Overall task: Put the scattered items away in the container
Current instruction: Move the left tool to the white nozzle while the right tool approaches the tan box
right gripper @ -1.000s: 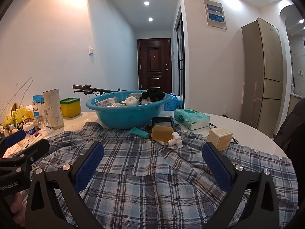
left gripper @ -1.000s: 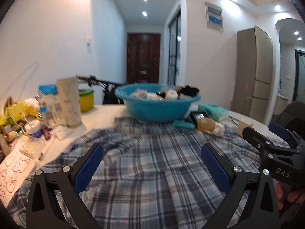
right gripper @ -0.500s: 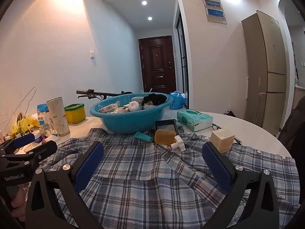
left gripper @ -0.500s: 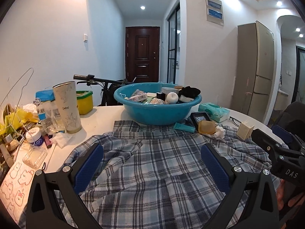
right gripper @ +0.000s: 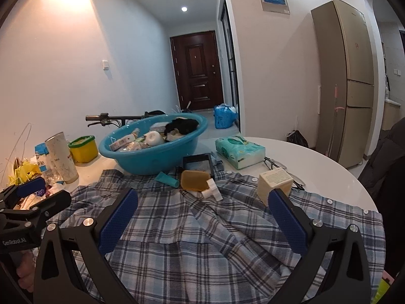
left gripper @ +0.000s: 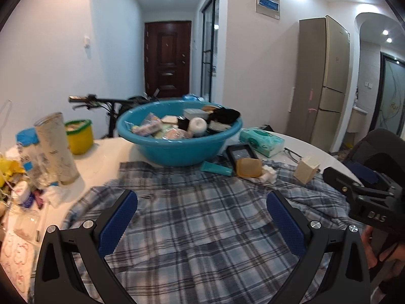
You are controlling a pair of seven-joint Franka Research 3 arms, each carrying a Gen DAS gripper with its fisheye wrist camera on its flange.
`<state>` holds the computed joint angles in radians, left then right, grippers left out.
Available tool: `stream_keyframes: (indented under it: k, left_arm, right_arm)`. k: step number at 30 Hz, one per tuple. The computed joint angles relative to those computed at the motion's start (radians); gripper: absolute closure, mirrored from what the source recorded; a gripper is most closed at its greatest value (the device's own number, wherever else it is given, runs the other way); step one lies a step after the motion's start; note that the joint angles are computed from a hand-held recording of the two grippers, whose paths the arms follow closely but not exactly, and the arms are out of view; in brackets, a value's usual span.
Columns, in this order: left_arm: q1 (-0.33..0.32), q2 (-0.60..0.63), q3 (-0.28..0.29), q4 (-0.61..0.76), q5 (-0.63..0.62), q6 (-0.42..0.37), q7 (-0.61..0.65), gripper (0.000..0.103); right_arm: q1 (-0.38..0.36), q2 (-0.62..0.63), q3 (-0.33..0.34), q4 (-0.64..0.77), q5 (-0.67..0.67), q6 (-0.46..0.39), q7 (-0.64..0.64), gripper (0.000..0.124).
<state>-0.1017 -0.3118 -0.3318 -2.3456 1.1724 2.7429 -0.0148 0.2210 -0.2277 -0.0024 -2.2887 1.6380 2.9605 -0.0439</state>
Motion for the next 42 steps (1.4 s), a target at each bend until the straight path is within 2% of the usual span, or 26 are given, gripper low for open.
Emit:
stream_keyframes:
  k: [3, 6, 12, 14, 15, 20, 30, 37, 40, 41, 42]
  left_arm:
    - [-0.016, 0.045, 0.04, 0.015, -0.09, 0.079, 0.07, 0.0]
    - [-0.009, 0.083, 0.031, 0.046, -0.112, 0.079, 0.099, 0.0]
    - [-0.041, 0.167, 0.033, 0.129, -0.13, 0.013, 0.186, 0.0]
    - [-0.055, 0.197, 0.03, 0.165, -0.104, -0.047, 0.193, 0.0]
    - [-0.062, 0.211, 0.036, 0.177, -0.1, -0.052, 0.202, 0.0]
    - [-0.086, 0.282, 0.086, 0.225, -0.208, 0.031, 0.298, 0.0]
    - [-0.142, 0.411, 0.124, 0.362, -0.245, 0.005, 0.401, 0.0]
    - [-0.182, 0.518, 0.147, 0.471, -0.344, 0.007, 0.495, 0.002]
    - [-0.202, 0.569, 0.156, 0.532, -0.386, -0.027, 0.55, 0.008]
    - [-0.203, 0.588, 0.151, 0.555, -0.424, -0.05, 0.584, 0.008]
    - [-0.195, 0.601, 0.142, 0.566, -0.473, -0.039, 0.623, 0.008]
  right_arm:
    - [-0.015, 0.032, -0.017, 0.015, -0.16, -0.027, 0.167, 0.021]
    - [-0.023, 0.062, -0.03, 0.034, -0.26, -0.041, 0.262, 0.021]
    - [-0.031, 0.11, -0.041, 0.067, -0.37, -0.046, 0.305, 0.021]
    - [-0.039, 0.127, -0.043, 0.083, -0.403, -0.059, 0.33, 0.022]
    - [-0.044, 0.136, -0.044, 0.092, -0.419, -0.067, 0.343, 0.022]
    - [-0.07, 0.176, -0.039, 0.123, -0.514, -0.076, 0.379, 0.024]
    - [-0.127, 0.278, -0.021, 0.215, -0.645, -0.123, 0.468, 0.029]
    - [-0.175, 0.355, -0.009, 0.295, -0.732, -0.175, 0.544, 0.035]
    - [-0.19, 0.384, 0.0, 0.32, -0.759, -0.18, 0.557, 0.035]
    - [-0.195, 0.391, 0.004, 0.326, -0.764, -0.178, 0.559, 0.035]
    - [-0.199, 0.399, 0.007, 0.333, -0.77, -0.178, 0.563, 0.035]
